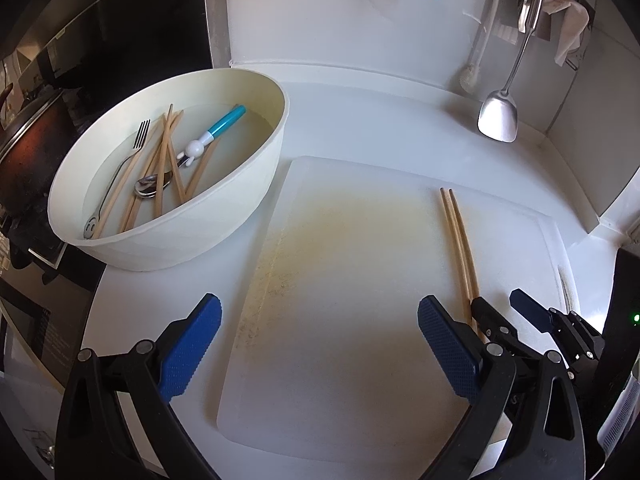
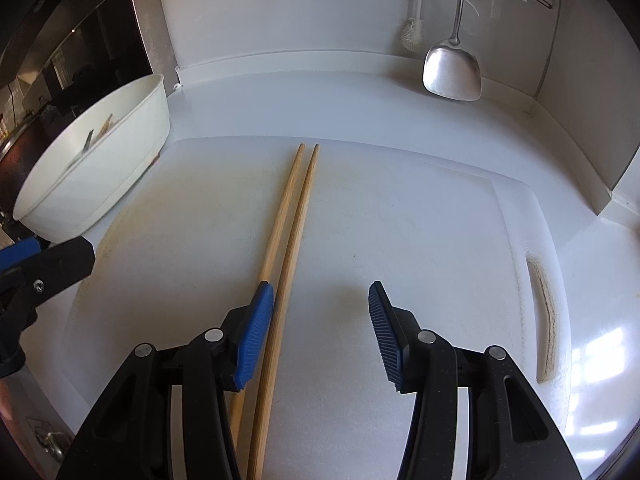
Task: Organize utensils
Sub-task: 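Lower both open tools toward the last two chopsticks on the board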
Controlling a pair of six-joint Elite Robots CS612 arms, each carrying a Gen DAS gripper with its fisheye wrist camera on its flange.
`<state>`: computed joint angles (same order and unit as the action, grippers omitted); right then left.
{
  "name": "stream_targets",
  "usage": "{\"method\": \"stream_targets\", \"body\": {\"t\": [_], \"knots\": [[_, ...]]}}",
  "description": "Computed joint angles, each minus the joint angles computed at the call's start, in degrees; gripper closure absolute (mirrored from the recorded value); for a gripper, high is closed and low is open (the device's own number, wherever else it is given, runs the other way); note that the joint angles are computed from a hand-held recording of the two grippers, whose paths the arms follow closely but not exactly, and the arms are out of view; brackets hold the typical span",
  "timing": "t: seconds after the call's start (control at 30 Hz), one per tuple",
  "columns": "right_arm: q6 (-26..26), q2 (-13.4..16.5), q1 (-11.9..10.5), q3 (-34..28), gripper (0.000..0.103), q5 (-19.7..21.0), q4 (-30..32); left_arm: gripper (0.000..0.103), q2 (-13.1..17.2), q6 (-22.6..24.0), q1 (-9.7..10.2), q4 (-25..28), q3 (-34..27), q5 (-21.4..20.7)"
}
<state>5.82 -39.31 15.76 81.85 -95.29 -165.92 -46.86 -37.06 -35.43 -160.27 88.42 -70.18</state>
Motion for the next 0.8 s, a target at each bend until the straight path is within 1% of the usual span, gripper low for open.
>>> {"method": "stream_targets", "body": {"t": [0.03, 0.1, 0.13, 0.17, 0.27, 0.57, 0.8], "knots": [[-0.9, 0.1, 0.2, 0.0, 0.056, -0.8, -0.5, 0.006, 0.0, 0.0, -0.02, 0.1, -0.1, 0.0], [-0.2, 0.1, 0.2, 0.2, 0.057, -0.4, -0.9, 0.006, 0.1, 0.0, -0.03, 0.3, -0.2, -0.1], [0.2, 0.0, 0.1, 0.3, 0.059, -0.5, -1.1, 0.006, 0.2, 0.0, -0.05, 0.4, -0.3, -0.1], [0.4, 0.0, 0.0, 0.5, 0.064, -0.8, -1.3, 0.006, 0.2, 0.0, -0.05, 0.5, -0.4, -0.2], [1.1, -0.2, -0.3, 1.0, 0.071, -1.8, -1.8, 0.006, 0.3, 0.1, -0.12, 0.4, -0.5, -0.3], [2.6, -0.9, -1.3, 2.4, 0.073, -3.9, -2.4, 0.006, 1.0, 1.5, -0.64, 0.1, -1.3, -0.9], [3.7, -1.5, -2.0, 3.7, 0.073, -4.3, -3.2, 0.006, 2.2, 2.6, -0.83, -0.7, -2.8, -2.5]]}}
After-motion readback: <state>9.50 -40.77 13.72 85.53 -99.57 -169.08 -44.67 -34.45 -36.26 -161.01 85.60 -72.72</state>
